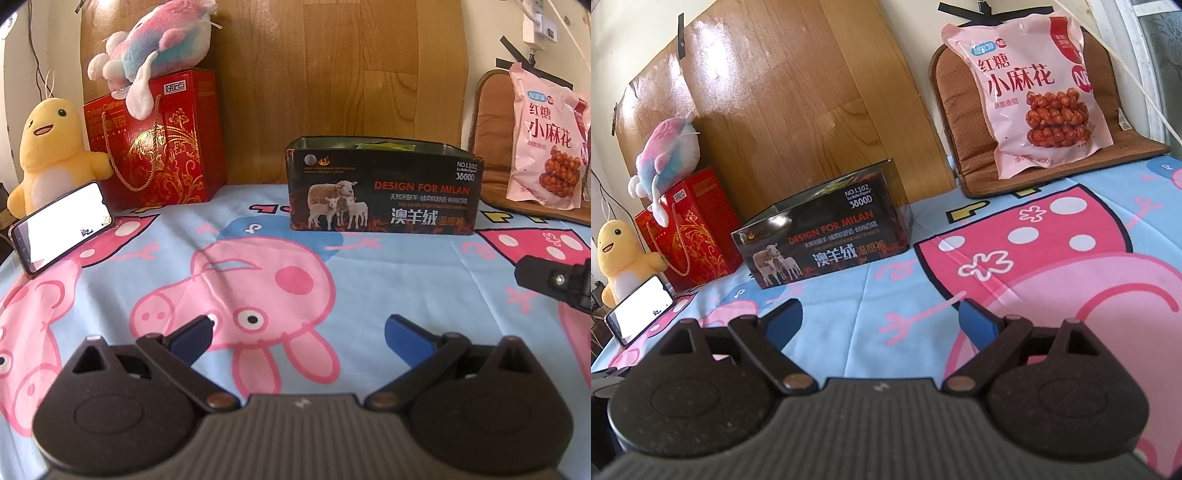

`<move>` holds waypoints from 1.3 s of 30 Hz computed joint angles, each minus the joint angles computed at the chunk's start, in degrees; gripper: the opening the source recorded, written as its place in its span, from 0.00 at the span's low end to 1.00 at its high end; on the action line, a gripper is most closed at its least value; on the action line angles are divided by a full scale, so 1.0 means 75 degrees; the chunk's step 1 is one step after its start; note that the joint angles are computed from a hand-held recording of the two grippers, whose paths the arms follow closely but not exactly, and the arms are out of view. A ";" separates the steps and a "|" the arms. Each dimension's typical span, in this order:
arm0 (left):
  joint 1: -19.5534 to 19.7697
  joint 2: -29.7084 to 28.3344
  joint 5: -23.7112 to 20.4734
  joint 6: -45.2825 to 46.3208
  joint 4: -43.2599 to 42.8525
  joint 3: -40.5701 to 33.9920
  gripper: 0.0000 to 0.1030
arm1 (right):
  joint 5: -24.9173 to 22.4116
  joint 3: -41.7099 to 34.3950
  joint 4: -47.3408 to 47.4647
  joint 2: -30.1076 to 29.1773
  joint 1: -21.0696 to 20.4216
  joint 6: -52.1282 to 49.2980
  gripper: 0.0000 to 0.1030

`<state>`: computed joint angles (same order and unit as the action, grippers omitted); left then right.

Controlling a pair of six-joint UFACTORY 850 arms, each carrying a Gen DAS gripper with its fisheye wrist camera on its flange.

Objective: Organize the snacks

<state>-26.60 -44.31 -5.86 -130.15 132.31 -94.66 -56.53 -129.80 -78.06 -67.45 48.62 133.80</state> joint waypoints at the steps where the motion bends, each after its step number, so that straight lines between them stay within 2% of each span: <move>1: 0.0000 0.0003 -0.0008 -0.0103 0.0111 0.0008 1.00 | -0.0001 -0.0015 0.0008 -0.0008 0.0000 -0.0009 0.91; 12: 0.0006 0.0020 -0.0015 -0.0775 0.0790 0.0043 1.00 | -0.0007 -0.0025 0.0018 -0.0015 0.0002 -0.0024 0.91; 39: -0.0008 0.0031 -0.0027 -0.0641 0.0660 0.0047 1.00 | -0.0010 -0.0021 0.0017 -0.0013 0.0004 -0.0025 0.91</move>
<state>-26.66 -44.08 -6.06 -134.96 137.26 -94.31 -56.61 -129.95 -77.93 -67.54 48.65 133.61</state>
